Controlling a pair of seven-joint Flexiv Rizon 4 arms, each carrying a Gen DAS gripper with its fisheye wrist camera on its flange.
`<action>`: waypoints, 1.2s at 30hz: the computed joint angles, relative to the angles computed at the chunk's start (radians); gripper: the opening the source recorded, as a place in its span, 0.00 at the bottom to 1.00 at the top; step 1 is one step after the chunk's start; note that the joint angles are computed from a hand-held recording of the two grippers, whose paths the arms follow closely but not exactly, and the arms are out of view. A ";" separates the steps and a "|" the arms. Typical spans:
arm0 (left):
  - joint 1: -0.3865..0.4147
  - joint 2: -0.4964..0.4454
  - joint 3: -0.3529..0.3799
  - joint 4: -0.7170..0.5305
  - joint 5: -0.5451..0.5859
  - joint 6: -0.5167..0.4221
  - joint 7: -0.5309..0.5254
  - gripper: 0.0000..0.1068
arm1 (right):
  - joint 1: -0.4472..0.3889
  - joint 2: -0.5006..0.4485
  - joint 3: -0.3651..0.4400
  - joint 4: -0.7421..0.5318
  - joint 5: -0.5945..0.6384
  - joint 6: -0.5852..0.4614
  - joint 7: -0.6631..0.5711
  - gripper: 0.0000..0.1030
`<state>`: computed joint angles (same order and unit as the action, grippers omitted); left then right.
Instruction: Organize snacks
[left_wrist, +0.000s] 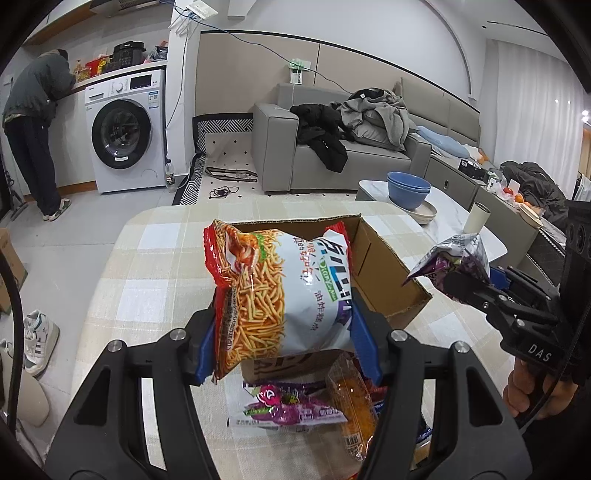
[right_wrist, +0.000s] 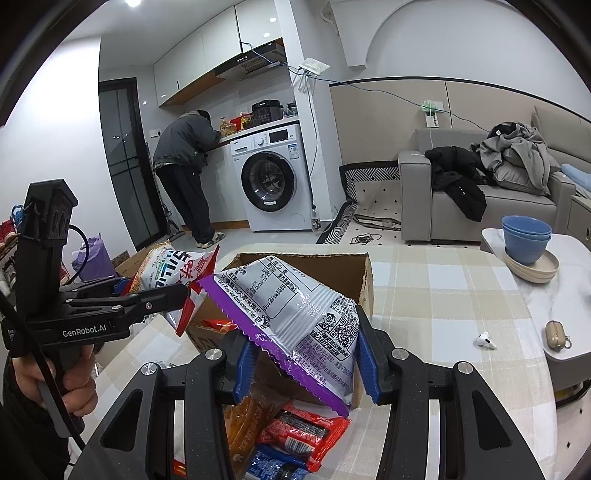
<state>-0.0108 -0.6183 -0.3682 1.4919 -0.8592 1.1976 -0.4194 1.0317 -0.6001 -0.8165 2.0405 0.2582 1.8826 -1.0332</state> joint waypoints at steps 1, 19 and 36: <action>-0.007 -0.011 0.007 -0.017 0.011 -0.004 -0.010 0.54 | -0.007 0.000 0.004 -0.003 -0.002 -0.001 0.000 0.46; -0.073 -0.179 0.056 -0.273 0.220 -0.061 -0.190 0.54 | -0.155 -0.012 0.122 -0.081 -0.064 -0.026 0.021 0.46; -0.120 -0.311 0.086 -0.459 0.350 -0.118 -0.299 0.54 | -0.238 -0.057 0.186 -0.167 -0.094 -0.022 0.041 0.46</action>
<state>-0.1307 -0.9295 -0.2826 1.0329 -0.5096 1.0799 -0.7189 0.7941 -0.6572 -0.6308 1.8734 0.1639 1.8605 -0.9924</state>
